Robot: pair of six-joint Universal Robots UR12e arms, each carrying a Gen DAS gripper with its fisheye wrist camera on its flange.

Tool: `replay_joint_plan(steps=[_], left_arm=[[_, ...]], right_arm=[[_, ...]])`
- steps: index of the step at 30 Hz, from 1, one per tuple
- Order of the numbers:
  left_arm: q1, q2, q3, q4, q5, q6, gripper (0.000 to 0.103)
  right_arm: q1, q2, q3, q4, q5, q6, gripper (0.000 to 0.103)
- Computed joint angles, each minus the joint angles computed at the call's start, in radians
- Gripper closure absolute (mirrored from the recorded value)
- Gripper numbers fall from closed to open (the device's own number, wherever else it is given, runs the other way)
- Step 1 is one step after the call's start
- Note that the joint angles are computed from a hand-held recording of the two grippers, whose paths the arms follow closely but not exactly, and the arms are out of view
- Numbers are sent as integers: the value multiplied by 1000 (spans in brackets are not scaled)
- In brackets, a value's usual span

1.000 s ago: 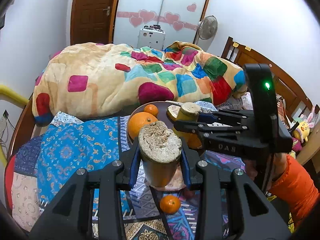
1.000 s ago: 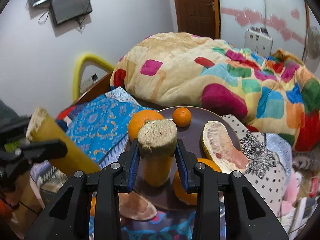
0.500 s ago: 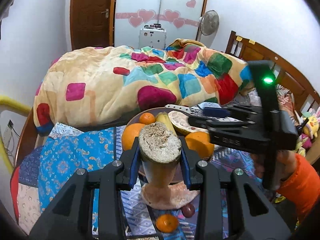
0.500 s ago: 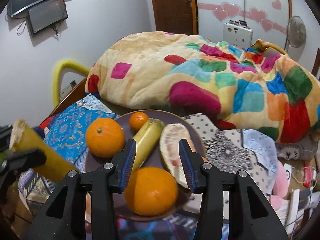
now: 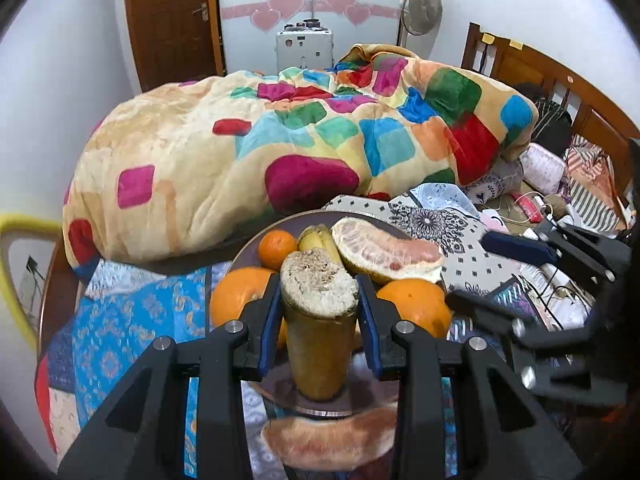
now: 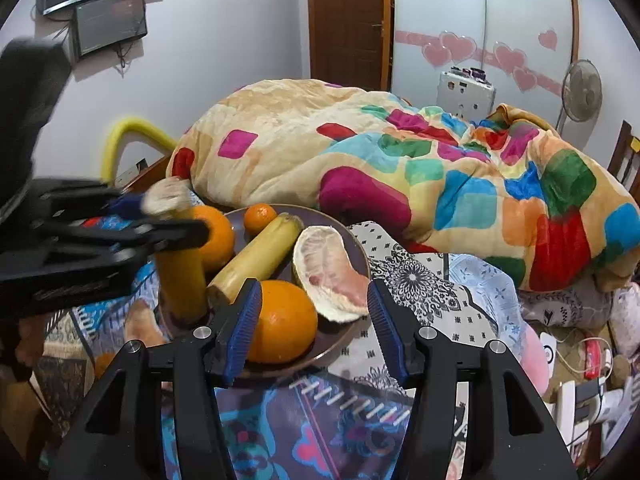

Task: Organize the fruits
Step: 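Place both yellow bananas onto the purple plate and open both tools, then move the right tool toward the pomelo segment on the cloth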

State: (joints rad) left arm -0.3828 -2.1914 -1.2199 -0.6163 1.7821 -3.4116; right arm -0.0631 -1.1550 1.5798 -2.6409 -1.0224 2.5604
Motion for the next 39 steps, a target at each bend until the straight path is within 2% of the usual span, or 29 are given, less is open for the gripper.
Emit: replay_joint_plan(steps=[4,7,12,19,24,27,30,33,36,39], left_arm=[[1,-29,47,-47,16,-7,68],[5,-32,50,-25,5,-21,67],[0,-19,33,-3,15,-14,57],[-7,46,-69,30,39,5,51],[-5,112,-177,46,66,-3,46],[1,143,-231,24,85,-16,44],[14,161,-266,-18,73,-36,43],[27,159,-272,-71,43,-62,43],[37,148,-268,-90,26,-74,43],[46,132,-250,-132,3,-82,43]], right_arm=[[-4,-8,22,-34,5,-18,50],[-10,-12,28,-26,21,-23,49],[-14,-16,33,-11,24,-27,48],[-21,-36,60,7,37,-32,45],[-22,-58,95,21,38,-53,45],[-21,-67,111,39,45,-59,45],[-17,-71,123,44,42,-63,45],[-14,-75,135,51,48,-64,45],[-7,-71,128,100,56,-79,45],[5,-65,118,139,46,-108,54]])
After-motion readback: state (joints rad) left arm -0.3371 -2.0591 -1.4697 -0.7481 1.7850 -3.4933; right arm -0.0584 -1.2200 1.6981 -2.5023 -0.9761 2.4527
